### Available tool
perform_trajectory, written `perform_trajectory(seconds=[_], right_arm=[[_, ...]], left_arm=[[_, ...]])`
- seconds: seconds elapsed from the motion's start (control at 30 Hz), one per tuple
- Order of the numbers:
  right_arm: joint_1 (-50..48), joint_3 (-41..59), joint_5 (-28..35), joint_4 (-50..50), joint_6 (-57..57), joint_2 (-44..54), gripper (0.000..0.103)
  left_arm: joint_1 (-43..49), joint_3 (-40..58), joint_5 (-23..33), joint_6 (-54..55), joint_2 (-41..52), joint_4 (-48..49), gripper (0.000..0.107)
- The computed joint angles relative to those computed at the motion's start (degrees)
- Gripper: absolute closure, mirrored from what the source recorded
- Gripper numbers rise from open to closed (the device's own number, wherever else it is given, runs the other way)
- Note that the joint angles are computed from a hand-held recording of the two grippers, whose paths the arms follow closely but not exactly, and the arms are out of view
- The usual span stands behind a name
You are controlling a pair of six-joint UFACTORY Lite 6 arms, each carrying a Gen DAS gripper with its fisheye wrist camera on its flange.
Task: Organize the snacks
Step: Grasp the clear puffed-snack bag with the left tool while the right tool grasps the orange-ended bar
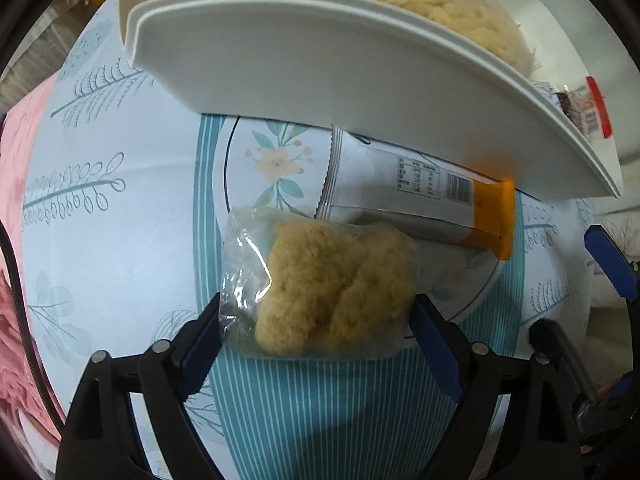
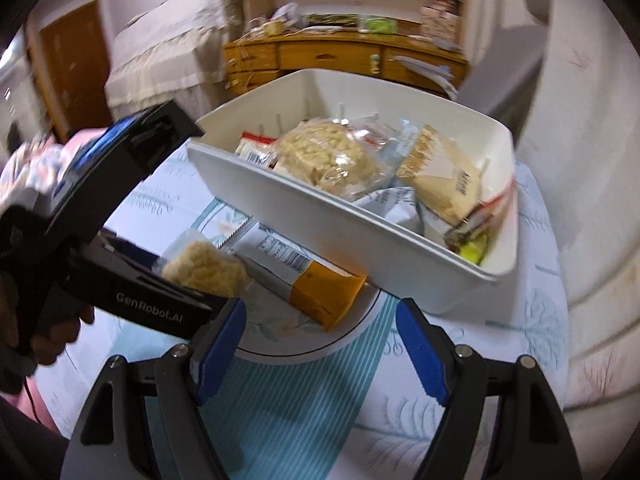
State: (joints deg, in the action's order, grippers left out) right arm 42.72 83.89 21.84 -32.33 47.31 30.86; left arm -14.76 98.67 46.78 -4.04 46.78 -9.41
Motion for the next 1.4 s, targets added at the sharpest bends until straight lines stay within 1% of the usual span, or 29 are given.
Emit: perform_trajectory(seconds=[0.07,0.13,0.17,0.2,0.3,0.4,0.43,0.53,0.57,0.7,0.8,0.93,1.07,1.17,1.27,1.37,1.4], right_arm=[[-0.7,1.5,-1.0,5.0,-8.2,1.7,0.025],[-1.2,1.9,-2.2,6.5,-12.1,2.4,0.025],[-1.6,2.4,-2.7,8.8,-15.3,2.9,0.025],[-2.2,3.2,-2.9,12.2,-19.7,3.8,0.025],[-3.3,5.2,-3.5,19.2,-29.2,6.1,0.025],[-3.5,7.3,-3.5,24.6,-36.7,8.4,0.025],[-3.5,7.8,-3.5,25.5,-38.0,8.8,0.025],[-3.2,9.8,-3.8,27.7,-41.1,10.9,0.025],[-3.1,10.0,-4.2,27.8,-41.4,11.3,0.025],[-2.2,10.7,-7.2,20.4,-34.7,13.4,0.025],[-2.4,13.6,-6.8,21.4,-35.2,16.2,0.025],[-1.9,15.3,-6.2,16.8,-30.3,17.6,0.025],[-1.6,18.5,-4.2,16.4,-29.5,19.8,0.025],[-1.2,22.6,-0.6,16.0,-29.2,22.2,0.025],[-1.0,29.5,5.3,19.4,-31.2,25.9,0.025],[-0.9,37.2,11.2,22.3,-33.5,29.8,0.028],[-0.8,40.3,13.3,22.3,-33.6,31.5,0.031]], left_arm=[[-0.7,0.8,0.0,-1.6,0.8,1.0,0.022],[-1.5,1.1,-0.7,-3.8,1.1,1.9,0.025],[-1.6,0.5,-1.4,-4.4,0.7,2.1,0.028],[-1.7,-0.4,-2.1,-4.7,0.1,2.3,0.033],[-1.0,-3.0,-3.2,-4.7,-2.0,1.7,0.038],[-1.3,-6.0,-4.2,-7.8,-4.4,2.4,0.039],[-0.6,-9.3,-5.4,-7.1,-6.1,2.3,0.039],[-0.2,-12.2,-6.1,-8.9,-8.3,3.2,0.039],[0.2,-13.7,-6.5,-9.7,-9.4,3.5,0.039],[1.6,-19.5,-8.5,-10.5,-13.8,3.7,0.039],[2.7,-22.5,-9.3,-10.9,-16.4,4.2,0.039],[3.8,-25.4,-9.7,-10.9,-18.7,3.7,0.039],[4.7,-29.3,-10.3,-10.1,-22.2,3.0,0.039],[4.9,-29.7,-10.0,-9.9,-23.1,2.6,0.039],[5.5,-29.6,-9.3,-9.6,-24.1,2.3,0.039],[5.9,-31.0,-9.0,-10.1,-26.3,2.9,0.039],[6.2,-30.8,-8.9,-10.5,-26.3,3.3,0.039]])
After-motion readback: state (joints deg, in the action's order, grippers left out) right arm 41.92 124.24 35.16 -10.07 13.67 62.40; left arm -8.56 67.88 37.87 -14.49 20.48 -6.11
